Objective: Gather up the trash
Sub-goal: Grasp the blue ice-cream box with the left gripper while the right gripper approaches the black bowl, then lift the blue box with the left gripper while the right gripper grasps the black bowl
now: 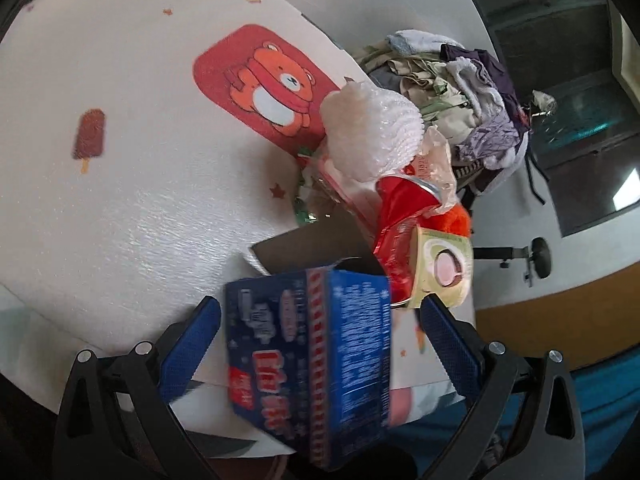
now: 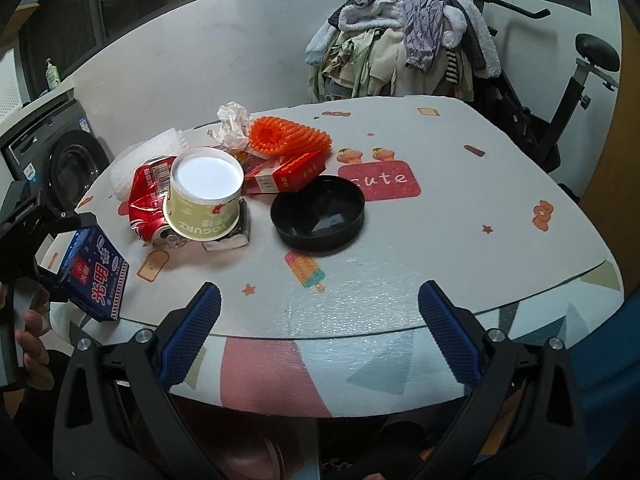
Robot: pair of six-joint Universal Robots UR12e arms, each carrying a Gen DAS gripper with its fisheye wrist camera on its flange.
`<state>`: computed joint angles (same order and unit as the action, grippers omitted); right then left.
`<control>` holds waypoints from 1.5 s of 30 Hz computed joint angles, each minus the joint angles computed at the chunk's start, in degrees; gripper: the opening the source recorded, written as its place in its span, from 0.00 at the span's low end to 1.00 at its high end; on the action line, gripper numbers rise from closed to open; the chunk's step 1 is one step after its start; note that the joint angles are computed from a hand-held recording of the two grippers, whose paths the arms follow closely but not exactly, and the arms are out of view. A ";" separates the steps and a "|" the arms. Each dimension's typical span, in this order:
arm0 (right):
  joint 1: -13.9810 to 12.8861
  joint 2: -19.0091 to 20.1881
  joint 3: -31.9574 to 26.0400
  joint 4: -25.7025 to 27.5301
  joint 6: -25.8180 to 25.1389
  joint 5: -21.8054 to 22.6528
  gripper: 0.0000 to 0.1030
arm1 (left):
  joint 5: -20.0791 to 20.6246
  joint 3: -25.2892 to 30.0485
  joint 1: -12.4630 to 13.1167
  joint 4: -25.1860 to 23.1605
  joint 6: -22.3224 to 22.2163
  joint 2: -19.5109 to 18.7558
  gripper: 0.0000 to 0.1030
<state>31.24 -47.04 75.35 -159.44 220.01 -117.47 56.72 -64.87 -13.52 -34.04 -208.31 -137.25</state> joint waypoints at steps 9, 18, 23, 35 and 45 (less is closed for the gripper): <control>-0.03 0.26 -0.55 1.11 0.73 0.66 0.95 | 11.68 0.83 -2.80 -1.54 15.08 1.27 0.87; -2.12 1.08 -1.32 -1.96 0.69 1.99 0.95 | 11.21 -0.01 -2.00 -2.32 18.44 1.61 0.38; -3.73 4.32 -6.80 2.33 -1.78 5.54 0.95 | 8.74 -1.76 -0.56 -0.93 16.24 2.02 0.36; -5.46 10.89 -19.62 19.08 -3.98 6.98 0.95 | 7.33 -1.75 -0.32 -0.30 18.58 1.70 0.36; -4.85 8.99 -18.61 24.61 -7.62 4.97 0.91 | 5.36 -2.25 -0.28 -1.08 18.43 2.11 0.35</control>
